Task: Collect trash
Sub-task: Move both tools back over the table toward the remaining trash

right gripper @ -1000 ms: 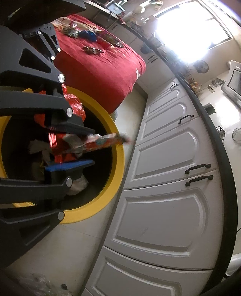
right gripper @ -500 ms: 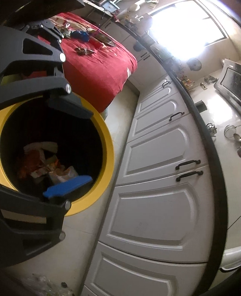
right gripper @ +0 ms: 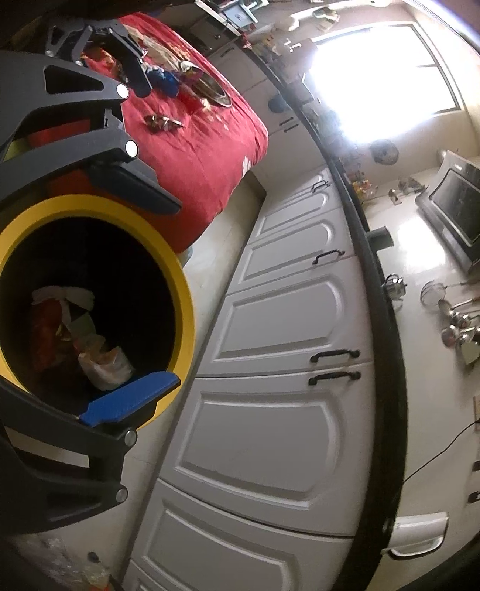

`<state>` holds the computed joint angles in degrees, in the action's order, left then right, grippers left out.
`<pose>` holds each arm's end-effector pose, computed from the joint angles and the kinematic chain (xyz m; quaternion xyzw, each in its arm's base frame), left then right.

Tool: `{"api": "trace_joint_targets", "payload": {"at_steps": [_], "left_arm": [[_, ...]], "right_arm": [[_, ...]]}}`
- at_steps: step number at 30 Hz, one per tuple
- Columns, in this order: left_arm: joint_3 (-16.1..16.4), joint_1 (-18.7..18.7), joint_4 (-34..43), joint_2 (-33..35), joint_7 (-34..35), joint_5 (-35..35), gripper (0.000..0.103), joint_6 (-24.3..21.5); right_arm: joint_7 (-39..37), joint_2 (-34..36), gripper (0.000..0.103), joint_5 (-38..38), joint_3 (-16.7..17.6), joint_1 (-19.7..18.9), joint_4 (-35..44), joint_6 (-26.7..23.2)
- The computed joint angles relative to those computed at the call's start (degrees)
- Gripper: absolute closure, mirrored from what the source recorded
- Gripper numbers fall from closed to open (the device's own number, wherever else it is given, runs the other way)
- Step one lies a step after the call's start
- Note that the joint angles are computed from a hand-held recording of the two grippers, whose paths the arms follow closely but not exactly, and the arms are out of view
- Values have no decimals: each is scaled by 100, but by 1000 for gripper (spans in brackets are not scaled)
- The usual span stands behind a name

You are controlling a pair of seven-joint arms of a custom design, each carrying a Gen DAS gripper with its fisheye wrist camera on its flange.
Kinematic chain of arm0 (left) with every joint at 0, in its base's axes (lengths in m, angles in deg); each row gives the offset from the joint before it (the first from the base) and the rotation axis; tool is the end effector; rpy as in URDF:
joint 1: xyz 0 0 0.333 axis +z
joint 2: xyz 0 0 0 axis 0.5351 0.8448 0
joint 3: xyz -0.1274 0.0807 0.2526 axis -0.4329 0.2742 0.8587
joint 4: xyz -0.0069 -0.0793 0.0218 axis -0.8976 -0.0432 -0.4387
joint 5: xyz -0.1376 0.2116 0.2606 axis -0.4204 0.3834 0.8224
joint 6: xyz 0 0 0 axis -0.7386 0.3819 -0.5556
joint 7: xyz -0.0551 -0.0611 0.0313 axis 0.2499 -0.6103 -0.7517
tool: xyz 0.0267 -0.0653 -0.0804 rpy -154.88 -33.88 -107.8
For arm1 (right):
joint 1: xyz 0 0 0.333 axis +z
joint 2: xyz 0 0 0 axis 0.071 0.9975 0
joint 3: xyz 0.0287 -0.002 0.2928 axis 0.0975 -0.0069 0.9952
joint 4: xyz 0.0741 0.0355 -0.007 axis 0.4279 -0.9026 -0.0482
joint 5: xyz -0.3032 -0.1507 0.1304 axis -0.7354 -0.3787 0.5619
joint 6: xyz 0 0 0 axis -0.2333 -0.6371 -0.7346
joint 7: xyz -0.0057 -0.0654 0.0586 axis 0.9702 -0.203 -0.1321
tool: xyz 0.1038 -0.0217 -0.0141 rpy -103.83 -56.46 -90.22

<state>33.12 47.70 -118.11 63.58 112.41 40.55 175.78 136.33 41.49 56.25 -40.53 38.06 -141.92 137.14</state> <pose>0.6316 -0.1027 0.3265 -0.5629 0.6961 -0.3862 0.2223 0.6587 0.3333 0.3313 -0.6419 0.6158 -0.1960 0.4128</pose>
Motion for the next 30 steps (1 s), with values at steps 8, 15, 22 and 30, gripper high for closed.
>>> {"api": "trace_joint_targets", "payload": {"at_steps": [8, 15, 22, 30], "left_arm": [[233, -24, -277, -249, -245, 60, 11, 318], [662, -220, -422, -421, -549, 66, 11, 535], [1133, -438, -571, -570, -758, -36, 11, 772], [1539, -633, -735, -715, -851, -247, 11, 1021]], "right_arm": [[13, -105, 12, -66, -316, 368, -76, 142], [-235, -52, 10, -195, -354, 556, 107, 89], [-424, 6, 10, -337, -190, 562, 300, -38], [-563, 60, 9, -373, -65, 622, 476, 37]]}}
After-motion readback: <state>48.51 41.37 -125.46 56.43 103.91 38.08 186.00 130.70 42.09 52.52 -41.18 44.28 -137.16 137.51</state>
